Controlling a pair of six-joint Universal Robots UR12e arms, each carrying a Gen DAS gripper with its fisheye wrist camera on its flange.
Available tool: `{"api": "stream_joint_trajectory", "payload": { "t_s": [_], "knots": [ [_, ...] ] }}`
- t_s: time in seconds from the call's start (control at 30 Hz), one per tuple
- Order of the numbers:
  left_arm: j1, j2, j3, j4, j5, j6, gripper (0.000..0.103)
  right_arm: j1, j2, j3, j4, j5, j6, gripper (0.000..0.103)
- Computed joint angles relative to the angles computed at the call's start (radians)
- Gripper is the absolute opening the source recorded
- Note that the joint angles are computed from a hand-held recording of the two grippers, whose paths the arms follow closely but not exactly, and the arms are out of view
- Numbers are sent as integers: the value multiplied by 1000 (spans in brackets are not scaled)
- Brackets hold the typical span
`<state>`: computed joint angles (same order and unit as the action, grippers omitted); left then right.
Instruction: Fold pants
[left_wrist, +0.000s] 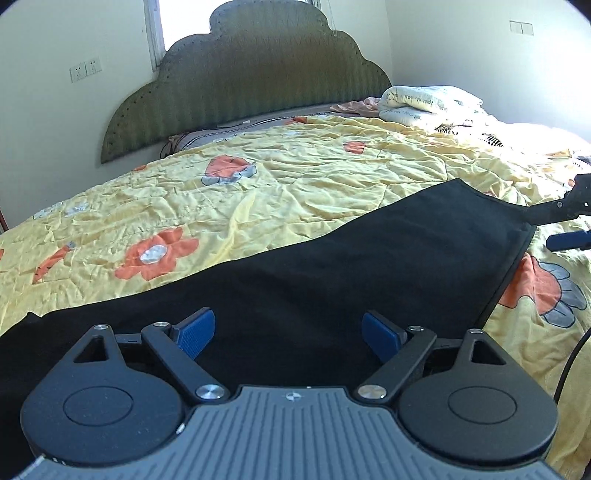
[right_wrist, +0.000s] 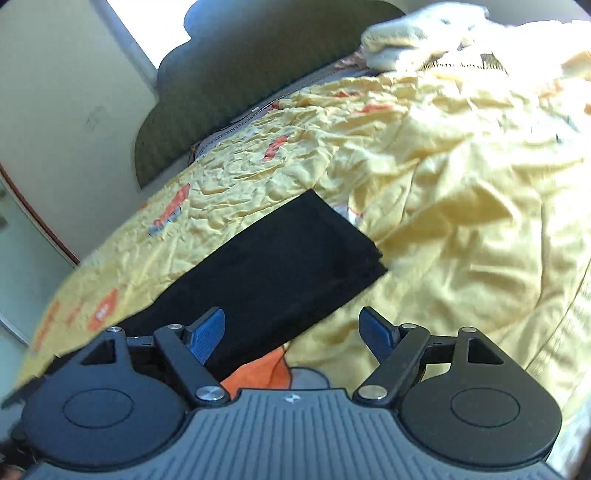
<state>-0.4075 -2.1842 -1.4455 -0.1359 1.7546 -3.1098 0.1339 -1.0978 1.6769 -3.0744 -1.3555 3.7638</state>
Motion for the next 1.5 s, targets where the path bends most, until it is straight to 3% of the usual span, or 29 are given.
{"api": "stream_joint_trajectory", "payload": {
  "t_s": [0.07, 0.17, 0.33, 0.4, 0.43, 0.47, 0.53, 0.6, 0.7, 0.83, 0.9, 1.0, 1.1, 1.27, 1.5],
  "knots": [
    [2, 0, 4, -32, -15, -11, 89, -16, 18, 10, -68, 80, 94, 81],
    [4, 2, 2, -44, -25, -41, 90, -22, 51, -5, -140, 121, 160, 81],
    [21, 7, 19, -108, -94, -111, 89, -9, 99, -37, -238, 22, 225, 79],
    [30, 6, 34, -138, -139, -147, 90, -3, 111, -51, -244, -30, 240, 72],
    [35, 4, 43, -149, -163, -161, 90, -2, 113, -56, -229, -48, 244, 57],
    [40, 0, 55, -167, -195, -174, 90, 0, 114, -63, -205, -65, 250, 35],
    [51, -9, 82, -211, -248, -213, 90, 0, 115, -66, -170, -87, 278, 14],
    [60, -13, 103, -242, -278, -265, 89, -1, 114, -65, -173, -92, 283, 12],
    [92, -16, 118, -244, -415, -384, 89, 21, 100, -75, -149, -157, 148, 10],
    [140, -42, 140, -197, -640, -607, 90, 80, 101, -130, -153, -231, -212, 10],
    [157, -65, 158, -174, -739, -701, 90, 109, 109, -155, -165, -234, -374, 10],
    [174, -103, 184, -115, -851, -840, 93, 138, 120, -177, -147, -212, -506, 10],
    [176, -131, 202, -67, -881, -933, 94, 152, 122, -177, -124, -175, -546, 10],
    [173, -160, 226, -52, -867, -993, 94, 155, 117, -167, -79, -102, -557, 10],
    [161, -159, 223, -26, -816, -923, 94, 161, 111, -146, -27, -102, -595, 10]
  ]
}}
